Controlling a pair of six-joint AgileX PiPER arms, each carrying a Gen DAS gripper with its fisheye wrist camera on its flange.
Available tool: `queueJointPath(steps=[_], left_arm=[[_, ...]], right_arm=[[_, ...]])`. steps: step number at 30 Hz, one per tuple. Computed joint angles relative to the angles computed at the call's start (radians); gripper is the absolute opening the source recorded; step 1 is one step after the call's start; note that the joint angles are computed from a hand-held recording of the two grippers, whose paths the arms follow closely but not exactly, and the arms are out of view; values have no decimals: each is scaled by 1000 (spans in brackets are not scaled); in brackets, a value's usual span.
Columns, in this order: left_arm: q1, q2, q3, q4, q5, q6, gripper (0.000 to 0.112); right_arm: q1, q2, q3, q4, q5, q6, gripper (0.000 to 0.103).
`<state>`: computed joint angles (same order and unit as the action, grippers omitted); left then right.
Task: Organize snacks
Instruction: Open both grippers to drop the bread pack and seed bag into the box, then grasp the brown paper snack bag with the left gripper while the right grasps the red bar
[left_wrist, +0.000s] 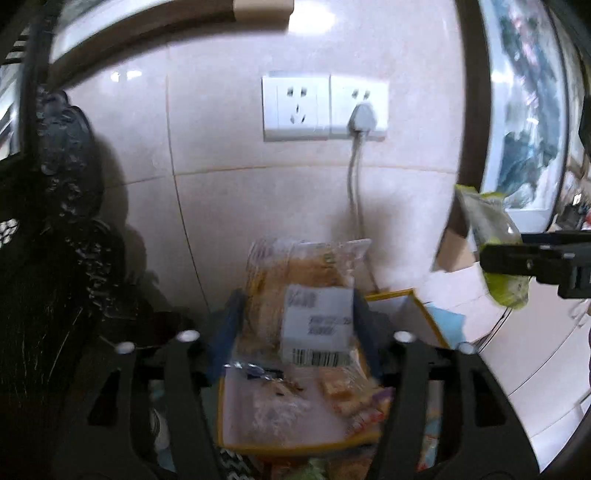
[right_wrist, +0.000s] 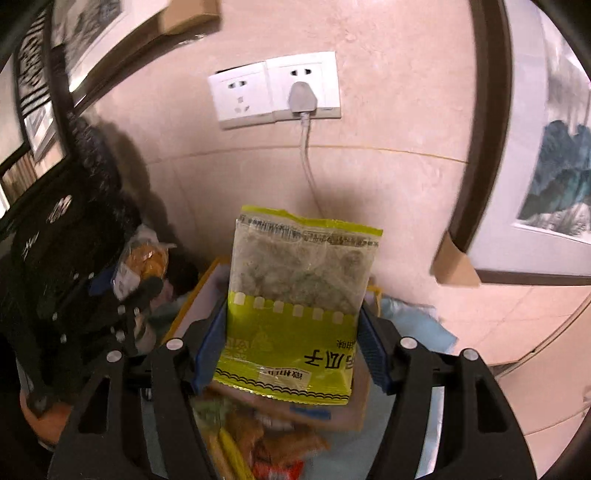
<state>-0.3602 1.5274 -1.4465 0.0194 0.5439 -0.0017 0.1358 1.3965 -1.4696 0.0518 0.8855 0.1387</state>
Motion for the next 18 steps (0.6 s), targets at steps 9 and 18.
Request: queueJointPath(steps=[9, 18], left_arm=[[67, -114, 379, -121, -117, 74, 99], [-120, -521, 1073, -483, -195, 519, 99]], right_arm=[[33, -170, 516, 37, -121, -109, 78], [312, -474, 1089, -26, -200, 113, 78]])
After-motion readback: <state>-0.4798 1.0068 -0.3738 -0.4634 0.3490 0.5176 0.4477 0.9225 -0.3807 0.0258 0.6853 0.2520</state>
